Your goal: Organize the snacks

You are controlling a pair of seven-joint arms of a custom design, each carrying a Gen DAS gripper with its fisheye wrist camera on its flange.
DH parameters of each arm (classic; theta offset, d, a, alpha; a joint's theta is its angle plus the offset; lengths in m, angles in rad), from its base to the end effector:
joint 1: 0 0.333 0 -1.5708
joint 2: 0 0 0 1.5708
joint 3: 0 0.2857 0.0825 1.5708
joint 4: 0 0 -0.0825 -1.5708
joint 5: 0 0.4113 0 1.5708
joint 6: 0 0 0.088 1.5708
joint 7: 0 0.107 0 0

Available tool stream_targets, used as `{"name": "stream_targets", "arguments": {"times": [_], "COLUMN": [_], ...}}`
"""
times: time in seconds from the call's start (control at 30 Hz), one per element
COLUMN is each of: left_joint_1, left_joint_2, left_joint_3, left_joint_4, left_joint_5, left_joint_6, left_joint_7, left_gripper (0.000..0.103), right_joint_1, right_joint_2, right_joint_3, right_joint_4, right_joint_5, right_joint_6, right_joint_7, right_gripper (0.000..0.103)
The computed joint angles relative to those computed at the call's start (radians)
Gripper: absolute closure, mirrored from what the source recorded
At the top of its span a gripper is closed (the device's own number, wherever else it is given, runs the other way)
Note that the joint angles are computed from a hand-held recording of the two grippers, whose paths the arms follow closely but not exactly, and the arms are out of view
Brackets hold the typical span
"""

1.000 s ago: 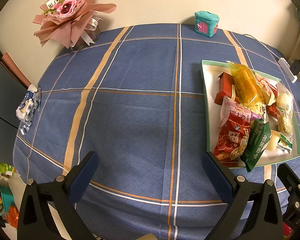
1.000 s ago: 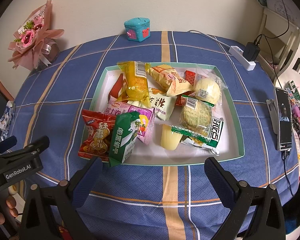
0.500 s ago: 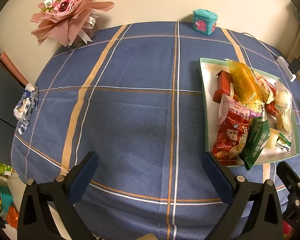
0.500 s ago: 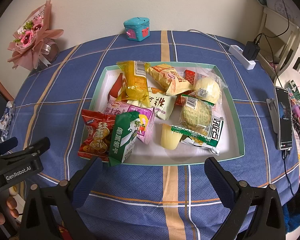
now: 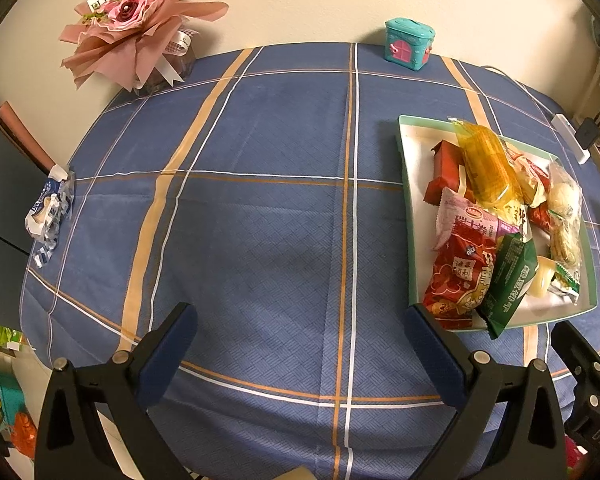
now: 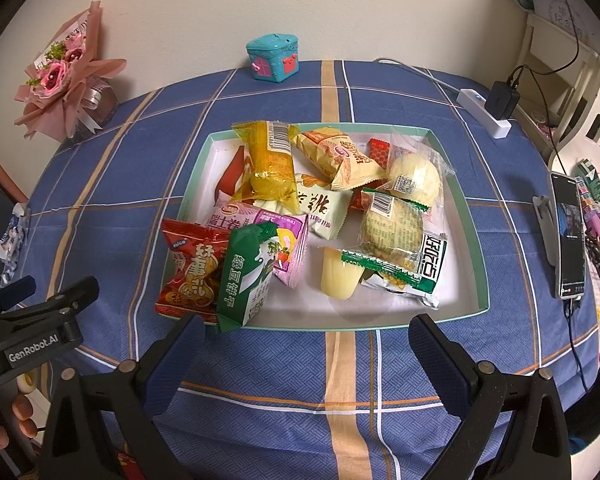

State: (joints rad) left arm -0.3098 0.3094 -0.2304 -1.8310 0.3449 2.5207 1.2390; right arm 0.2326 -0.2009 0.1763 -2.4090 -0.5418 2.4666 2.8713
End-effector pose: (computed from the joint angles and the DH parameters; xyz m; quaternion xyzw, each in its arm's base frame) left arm 0.5841 -0.3429 0.3659 -0.5292 0.8210 -0.1502 0.1528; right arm 0.4732 0.2055 0.3682 -0.4930 0.8360 -0.2006 0.1333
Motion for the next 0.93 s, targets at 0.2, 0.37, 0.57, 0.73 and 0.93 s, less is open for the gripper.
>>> {"name": "stream_targets", "arguments": {"times": [0.2, 0.37, 0.57, 0.73, 0.93], "left_joint_1": [-0.001, 0.002, 0.004, 0.004, 0.003], "left_joint_2": [-0.002, -0.006, -0.02, -0.031, -0.031], "left_joint_3": [0.001, 0.0, -0.001, 0.0, 0.001], "left_joint_4": [0.0, -0.005, -0.019, -0.032, -0.03], "left_joint_5": [0.002, -0.004, -0.007, 0.0, 0.006], "left_joint_6": [-0.002, 0.001, 0.013, 0.03, 0.027], "left_joint_7": [-0.002, 0.002, 0.004, -0.001, -0.008], "left_gripper": [0.0, 0.0, 0.0, 0.0, 0.0], "right_joint_1": [-0.001, -0.002, -0.003, -0.004, -0.003], "right_joint_2": [-0.003, -0.004, -0.004, -0.004, 0.0], "right_joint_3": [-0.001, 0.0, -0.002, -0.001, -0.002], "right_joint_4": [-0.006, -0.009, -0.01, -0.012, -0.008], "right_joint_5": [0.001, 0.007, 0.015, 0.018, 0.022], "right_joint_6": [0.004, 0.006, 0.007, 0.008, 0.007], "right_joint_7": [0.002, 0.008, 0.009, 0.016, 0.016], "right_gripper": [0.0, 0.0, 0.0, 0.0, 0.0]}}
